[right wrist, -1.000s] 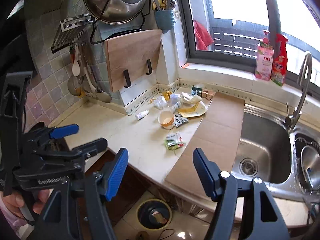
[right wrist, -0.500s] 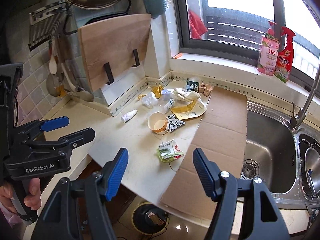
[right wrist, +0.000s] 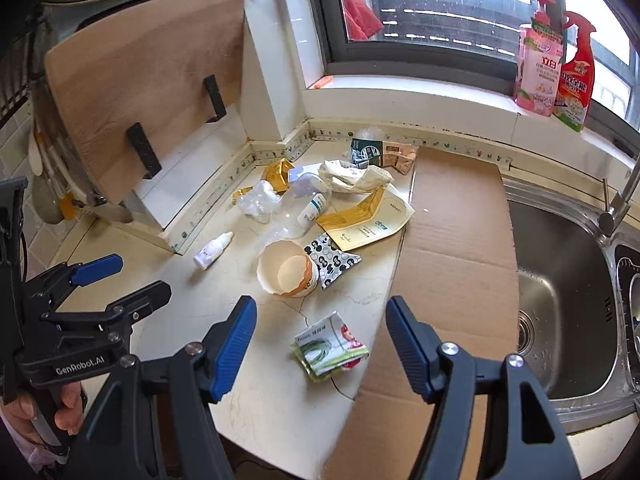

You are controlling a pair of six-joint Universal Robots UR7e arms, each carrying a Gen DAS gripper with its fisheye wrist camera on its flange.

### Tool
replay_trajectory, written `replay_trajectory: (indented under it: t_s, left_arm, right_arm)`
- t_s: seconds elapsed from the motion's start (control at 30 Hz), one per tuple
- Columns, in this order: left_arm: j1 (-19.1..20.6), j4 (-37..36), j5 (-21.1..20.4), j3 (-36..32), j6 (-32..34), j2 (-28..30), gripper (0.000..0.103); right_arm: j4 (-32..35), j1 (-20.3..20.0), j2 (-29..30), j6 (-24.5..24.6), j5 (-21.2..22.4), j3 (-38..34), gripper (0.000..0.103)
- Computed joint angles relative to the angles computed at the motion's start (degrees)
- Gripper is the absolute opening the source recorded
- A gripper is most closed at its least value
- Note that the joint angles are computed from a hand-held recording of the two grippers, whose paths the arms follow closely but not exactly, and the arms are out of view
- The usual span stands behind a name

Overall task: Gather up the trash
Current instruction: 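Grasp the white dropper bottle with the left tool while the right tool grasps the paper cup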

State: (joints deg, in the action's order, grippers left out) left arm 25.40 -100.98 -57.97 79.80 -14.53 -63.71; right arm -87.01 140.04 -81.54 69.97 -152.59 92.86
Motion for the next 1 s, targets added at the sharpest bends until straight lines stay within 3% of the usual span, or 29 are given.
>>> replay_trajectory:
  t_s: [0.4, 0.7, 0.87, 0.93, 1.0]
  left_arm:
    - [5.3, -1.4, 0.0, 0.2, 2.4, 2.4, 0.085]
    - [8.9, -2.6, -0.1, -0.9, 3.1, 4.9, 0.085]
    - [10.0, -4.2, -0.3, -2.1, 4.1, 7.0, 0.084]
    - [10.4, -4.4, -0.3, -3.0, 5.0, 8.3, 0.078]
    - [10.7, -4.1, -0.6, -3.9, 5.4, 9.4, 0.072]
  right_arm:
    - [-17.2, -7.1, -1.3, -12.9, 5.4, 5.0, 0.067]
    - [-23.8, -10.6, 0.8, -18.5, 7.4, 5.8, 0.066]
    - [-23.3, -12.7, 2.9, -18.3, 8.1, 4.9, 0.040]
    - [-22.5, -13.4, 3.5, -17.3, 8.1, 4.6, 0.032]
    - [-22.4, -14.1, 3.9, -16.6, 8.7, 4.6, 0.018]
